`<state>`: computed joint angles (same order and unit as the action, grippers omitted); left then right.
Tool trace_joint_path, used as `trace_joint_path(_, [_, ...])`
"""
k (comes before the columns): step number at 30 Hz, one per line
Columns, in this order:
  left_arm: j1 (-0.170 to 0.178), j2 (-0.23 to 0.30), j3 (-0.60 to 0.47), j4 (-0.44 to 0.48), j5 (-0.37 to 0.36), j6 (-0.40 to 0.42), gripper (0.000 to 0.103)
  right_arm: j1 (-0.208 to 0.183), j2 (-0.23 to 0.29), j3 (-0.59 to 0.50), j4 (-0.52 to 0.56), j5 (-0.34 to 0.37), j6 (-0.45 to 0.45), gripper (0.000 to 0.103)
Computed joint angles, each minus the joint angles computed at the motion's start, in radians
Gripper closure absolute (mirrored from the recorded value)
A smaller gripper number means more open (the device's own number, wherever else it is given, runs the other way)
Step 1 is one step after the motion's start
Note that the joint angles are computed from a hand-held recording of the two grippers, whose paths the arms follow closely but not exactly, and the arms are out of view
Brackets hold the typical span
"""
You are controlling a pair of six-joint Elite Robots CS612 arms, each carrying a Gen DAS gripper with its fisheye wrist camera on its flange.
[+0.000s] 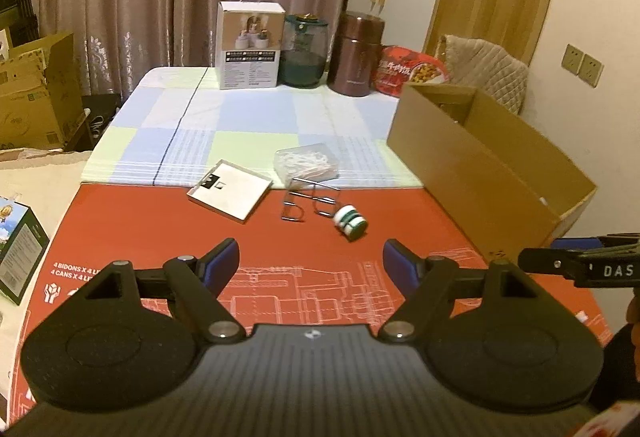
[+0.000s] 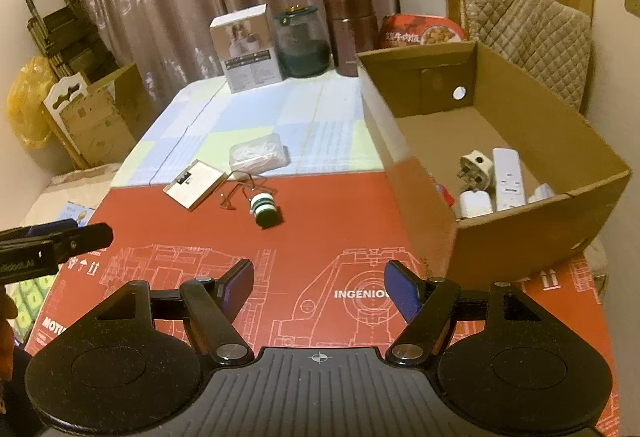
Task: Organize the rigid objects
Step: 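Withdraw both open tools from the box back over the mat, then grasp the green-and-white tape roll with the right tool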
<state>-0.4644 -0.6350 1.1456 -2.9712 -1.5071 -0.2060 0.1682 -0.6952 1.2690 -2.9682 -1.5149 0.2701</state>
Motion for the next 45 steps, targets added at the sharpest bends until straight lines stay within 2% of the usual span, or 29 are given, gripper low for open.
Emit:
trace_joint_path(7, [0.016,0.061,-0.092,0.049,0.007,0.016,0.028,0.001,0.056,-0.076,0.033,0.02,-0.023,0.034])
trace_joint_path(18, [0.035,0.191,-0.286,0.141,-0.026,0.079,0.028,0.008,0.176,-0.239,0.069,0.049,-0.066,0.034])
trace_joint_path(25, [0.04,0.274,-0.415,0.197,-0.033,0.147,0.028,0.011,0.264,-0.362,0.085,0.085,-0.147,0.034])
trace_joint_path(29, [0.042,0.312,-0.485,0.233,-0.047,0.177,0.028,0.014,0.317,-0.444,0.112,0.081,-0.196,0.035])
trace_joint_path(31, [0.043,0.331,-0.523,0.253,-0.054,0.188,0.028,0.015,0.342,-0.487,0.13,0.079,-0.219,0.036])
trace_joint_path(35, [0.047,0.373,-0.604,0.303,-0.061,0.197,0.028,0.016,0.391,-0.571,0.167,0.087,-0.272,0.047])
trace_joint_path(39, [0.054,0.408,-0.673,0.352,-0.073,0.167,0.028,0.015,0.428,-0.635,0.192,0.112,-0.313,0.056])
trace_joint_path(45, [0.056,0.426,-0.708,0.366,-0.078,0.161,0.027,0.021,0.467,-0.704,0.215,0.091,-0.365,0.066])
